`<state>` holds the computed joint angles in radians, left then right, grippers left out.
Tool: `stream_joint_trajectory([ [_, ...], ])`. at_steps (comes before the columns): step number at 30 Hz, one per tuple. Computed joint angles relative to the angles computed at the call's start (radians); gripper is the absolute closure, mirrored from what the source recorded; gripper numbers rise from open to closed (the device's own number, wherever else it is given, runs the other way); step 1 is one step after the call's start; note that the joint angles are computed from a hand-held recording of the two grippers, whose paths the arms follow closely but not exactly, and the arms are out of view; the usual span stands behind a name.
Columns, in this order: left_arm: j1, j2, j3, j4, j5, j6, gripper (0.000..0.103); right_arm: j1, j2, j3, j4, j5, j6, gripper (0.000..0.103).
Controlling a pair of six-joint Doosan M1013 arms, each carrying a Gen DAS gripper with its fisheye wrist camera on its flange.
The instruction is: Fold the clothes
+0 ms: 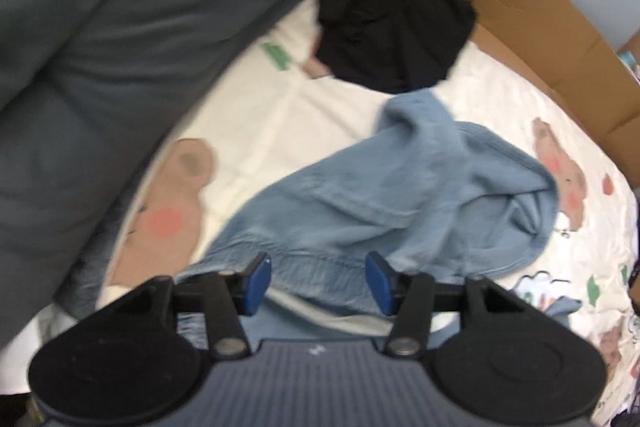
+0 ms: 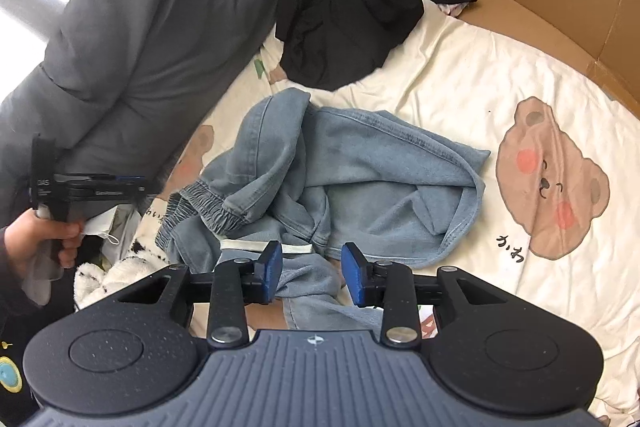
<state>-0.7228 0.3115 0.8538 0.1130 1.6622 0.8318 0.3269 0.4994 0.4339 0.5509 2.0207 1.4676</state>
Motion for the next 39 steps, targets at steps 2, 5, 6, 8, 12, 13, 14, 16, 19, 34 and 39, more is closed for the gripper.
stream_joint_trajectory([
  [2, -0.013, 0.025, -0.024, -0.006, -0.004, 0.019, 0.047, -0.006, -0.003, 0.0, -0.003, 0.0, -0.009, 0.063],
  [5, -0.029, 0.049, -0.035, -0.03, -0.024, 0.029, 0.047, -0.018, -0.008, 0.009, -0.017, -0.006, -0.018, 0.059],
  [6, -0.033, 0.055, -0.036, -0.039, -0.032, 0.03, 0.047, -0.022, -0.01, 0.015, -0.022, -0.005, -0.023, 0.057],
  [8, -0.039, 0.067, -0.033, -0.055, -0.045, 0.036, 0.044, -0.03, -0.015, 0.03, -0.03, 0.002, -0.036, 0.055],
  [12, -0.049, 0.096, -0.042, -0.083, -0.042, 0.086, 0.041, -0.048, -0.024, 0.059, -0.047, 0.001, -0.047, 0.055],
  [13, -0.051, 0.102, -0.044, -0.084, -0.041, 0.094, 0.04, -0.051, -0.026, 0.065, -0.051, -0.001, -0.047, 0.055],
  [14, -0.054, 0.108, -0.044, -0.083, -0.038, 0.099, 0.037, -0.053, -0.027, 0.071, -0.058, -0.003, -0.051, 0.055],
  [16, -0.057, 0.119, -0.047, -0.076, -0.031, 0.114, 0.034, -0.056, -0.03, 0.082, -0.07, -0.006, -0.058, 0.054],
  [19, -0.059, 0.131, -0.043, -0.061, -0.027, 0.142, 0.034, -0.058, -0.027, 0.099, -0.09, -0.006, -0.05, 0.054],
  [34, -0.07, 0.198, -0.141, 0.002, 0.052, 0.216, 0.045, -0.05, 0.053, -0.06, 0.001, 0.055, 0.075, 0.047],
  [39, -0.076, 0.215, -0.159, 0.003, 0.057, 0.216, 0.045, -0.056, 0.054, -0.059, -0.013, 0.063, 0.072, 0.047],
])
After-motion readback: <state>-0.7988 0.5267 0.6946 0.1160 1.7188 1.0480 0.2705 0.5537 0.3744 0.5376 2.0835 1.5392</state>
